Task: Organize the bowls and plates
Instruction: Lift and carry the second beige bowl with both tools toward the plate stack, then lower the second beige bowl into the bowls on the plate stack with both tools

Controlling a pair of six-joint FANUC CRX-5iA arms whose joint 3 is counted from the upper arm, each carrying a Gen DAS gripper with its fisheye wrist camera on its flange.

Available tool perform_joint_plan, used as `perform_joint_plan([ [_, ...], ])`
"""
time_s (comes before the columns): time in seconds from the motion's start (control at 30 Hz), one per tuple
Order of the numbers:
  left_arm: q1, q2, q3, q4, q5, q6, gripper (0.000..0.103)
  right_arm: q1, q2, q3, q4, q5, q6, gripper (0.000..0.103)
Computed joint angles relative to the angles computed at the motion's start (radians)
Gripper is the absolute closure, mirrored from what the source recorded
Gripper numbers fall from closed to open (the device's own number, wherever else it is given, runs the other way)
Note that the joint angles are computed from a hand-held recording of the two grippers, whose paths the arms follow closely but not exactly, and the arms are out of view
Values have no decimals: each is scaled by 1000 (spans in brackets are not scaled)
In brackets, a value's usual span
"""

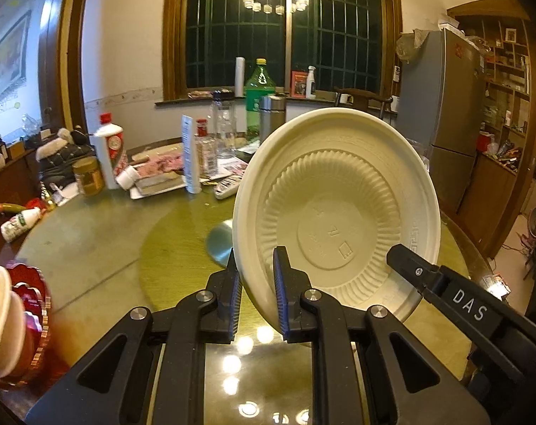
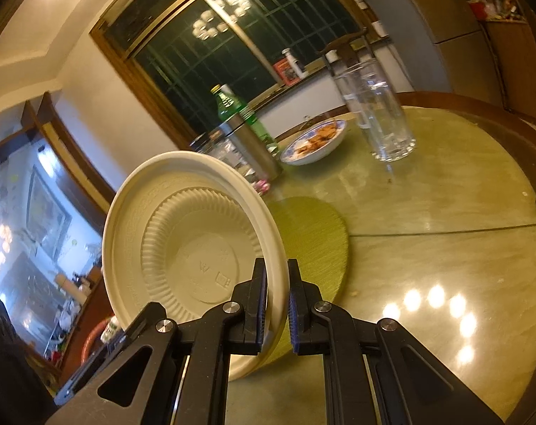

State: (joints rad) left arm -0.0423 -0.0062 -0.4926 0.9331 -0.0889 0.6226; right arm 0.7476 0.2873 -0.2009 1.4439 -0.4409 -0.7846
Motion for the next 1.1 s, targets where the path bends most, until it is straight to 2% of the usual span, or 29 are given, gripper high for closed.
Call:
perform_joint_plan([
  [0.07,5,-28,-23,47,5,-49,88,18,-2,10,-17,-10,24,93],
  [0.2,43,-70,-45,41,-35,-42,88,60,-8,31,-68,-34,87,93],
  [0.3,58,-109,-84,103,-31,-97,88,99,-10,48,-118,-55,140,93],
  [0.43,106,-144,-119,114,-56,-117,88,149,4,83,-194,-84,222,92],
  [0.83,284,-168,-113,-34,-214,19,88,248,94,259,-460,-146,527,92],
  [1.1,362,-171,-101,-96,-299,89,88,281,159,384,-609,-194,703,92],
])
